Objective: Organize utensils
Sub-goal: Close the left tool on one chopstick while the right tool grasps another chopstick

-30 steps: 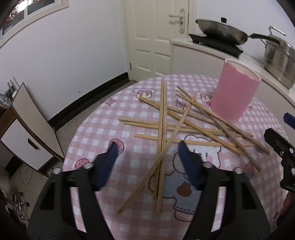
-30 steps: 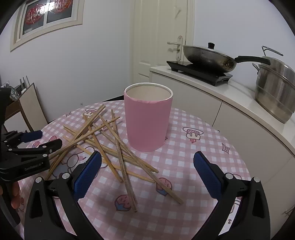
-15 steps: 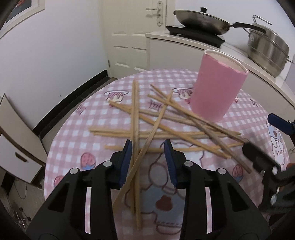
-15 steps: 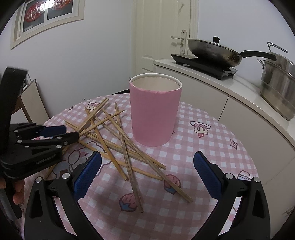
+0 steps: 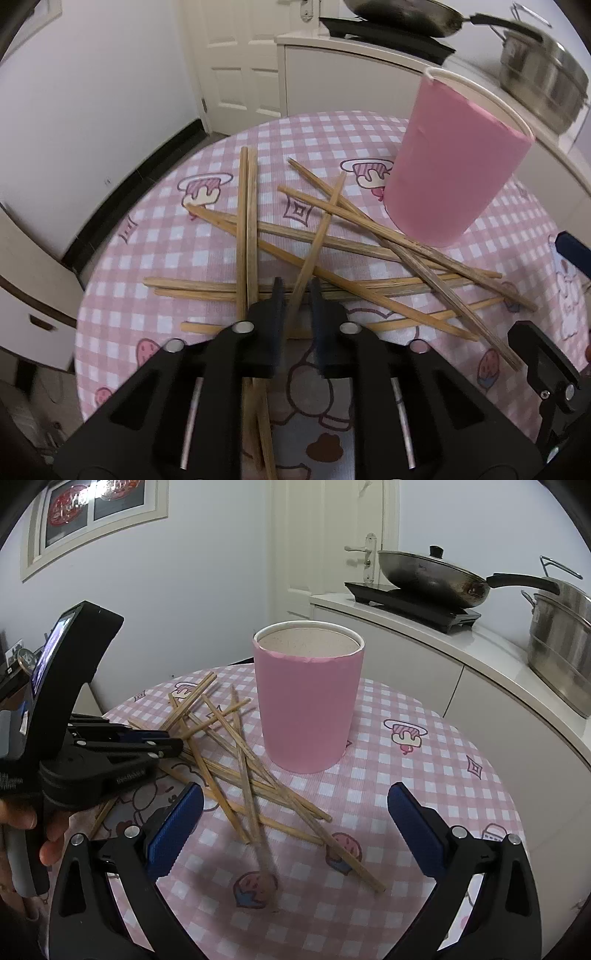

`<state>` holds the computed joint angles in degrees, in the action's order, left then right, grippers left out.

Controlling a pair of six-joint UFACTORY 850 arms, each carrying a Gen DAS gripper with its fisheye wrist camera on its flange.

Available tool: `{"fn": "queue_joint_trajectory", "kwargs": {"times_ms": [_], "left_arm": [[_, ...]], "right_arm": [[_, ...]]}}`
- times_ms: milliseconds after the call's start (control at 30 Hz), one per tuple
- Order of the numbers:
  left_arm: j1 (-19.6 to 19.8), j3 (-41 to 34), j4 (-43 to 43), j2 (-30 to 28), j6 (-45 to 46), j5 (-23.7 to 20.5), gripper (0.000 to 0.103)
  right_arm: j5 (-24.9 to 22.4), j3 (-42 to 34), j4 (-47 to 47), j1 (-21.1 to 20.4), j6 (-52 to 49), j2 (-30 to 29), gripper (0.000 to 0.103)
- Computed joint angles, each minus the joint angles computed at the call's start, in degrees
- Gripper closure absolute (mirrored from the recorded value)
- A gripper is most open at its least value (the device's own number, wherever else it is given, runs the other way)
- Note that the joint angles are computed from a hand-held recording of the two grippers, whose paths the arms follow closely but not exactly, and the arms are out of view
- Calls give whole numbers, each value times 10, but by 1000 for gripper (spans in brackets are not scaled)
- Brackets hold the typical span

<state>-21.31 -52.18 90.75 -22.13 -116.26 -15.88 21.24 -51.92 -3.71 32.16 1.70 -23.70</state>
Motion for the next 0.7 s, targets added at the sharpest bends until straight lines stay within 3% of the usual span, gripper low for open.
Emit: {"fn": "queue_joint_trajectory", "kwargs": {"times_ms": [167, 267, 333, 467, 600, 700], "left_arm": [[-3, 14, 30, 8, -47, -1, 97], [-5, 41, 115, 32, -148, -2, 97], [-9, 53, 136, 45, -174, -12, 97], [-16, 77, 181, 73, -229, -23, 97], [-20, 89, 194, 87, -242, -21, 97], [-19, 90, 173, 83, -228, -22, 97]], "right_arm": [[-13, -18, -59, -12, 34, -10, 7], [-51, -45, -109, -20, 68, -30, 10], [-68, -56, -121, -21, 67, -41, 28], [-91, -72, -185, -19, 105, -58, 42], [-104, -77, -168, -8, 65, -66, 69], [-105, -70, -111, 0, -5, -63, 82]]}}
